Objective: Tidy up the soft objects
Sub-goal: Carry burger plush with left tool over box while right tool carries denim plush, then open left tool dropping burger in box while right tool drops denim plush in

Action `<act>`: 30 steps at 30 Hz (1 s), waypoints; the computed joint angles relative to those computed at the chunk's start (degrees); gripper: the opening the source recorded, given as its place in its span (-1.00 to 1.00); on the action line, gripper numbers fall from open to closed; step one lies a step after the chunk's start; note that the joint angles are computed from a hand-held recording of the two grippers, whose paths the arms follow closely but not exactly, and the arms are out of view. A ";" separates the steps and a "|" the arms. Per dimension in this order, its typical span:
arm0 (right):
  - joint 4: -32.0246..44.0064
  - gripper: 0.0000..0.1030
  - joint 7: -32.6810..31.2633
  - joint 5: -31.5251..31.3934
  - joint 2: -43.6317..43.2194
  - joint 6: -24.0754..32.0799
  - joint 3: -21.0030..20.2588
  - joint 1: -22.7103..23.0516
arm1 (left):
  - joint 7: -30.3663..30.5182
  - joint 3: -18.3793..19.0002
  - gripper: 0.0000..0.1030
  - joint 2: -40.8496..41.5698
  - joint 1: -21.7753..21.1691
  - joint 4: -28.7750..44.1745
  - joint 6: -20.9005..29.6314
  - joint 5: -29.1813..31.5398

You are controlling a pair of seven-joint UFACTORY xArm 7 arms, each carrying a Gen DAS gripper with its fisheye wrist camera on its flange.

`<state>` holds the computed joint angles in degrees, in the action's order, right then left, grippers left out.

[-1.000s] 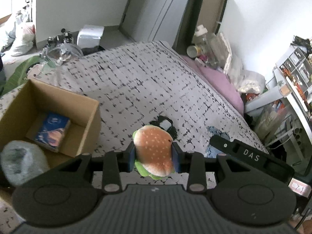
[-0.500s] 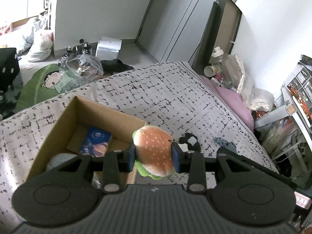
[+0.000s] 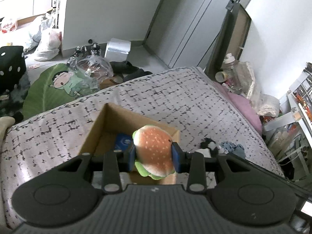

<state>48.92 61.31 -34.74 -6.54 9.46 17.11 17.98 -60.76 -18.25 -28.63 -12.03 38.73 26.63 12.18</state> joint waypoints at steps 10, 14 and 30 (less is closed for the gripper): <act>5.01 -0.09 9.53 -11.80 4.75 2.02 -0.49 3.34 | 5.24 4.08 -0.27 1.45 0.47 -3.26 -2.43 -2.46; 6.21 -0.09 11.89 -15.11 5.88 1.20 -2.11 5.32 | 6.32 4.35 -0.26 2.55 1.00 -3.18 -2.13 -2.99; 9.49 0.07 10.57 -16.70 10.13 -4.47 -6.38 10.55 | 9.94 5.40 0.24 1.19 1.22 -1.88 1.57 -5.22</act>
<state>58.41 71.88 -51.44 3.59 4.98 10.72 28.53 -50.82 -12.86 -27.45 -10.81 36.85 28.19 6.97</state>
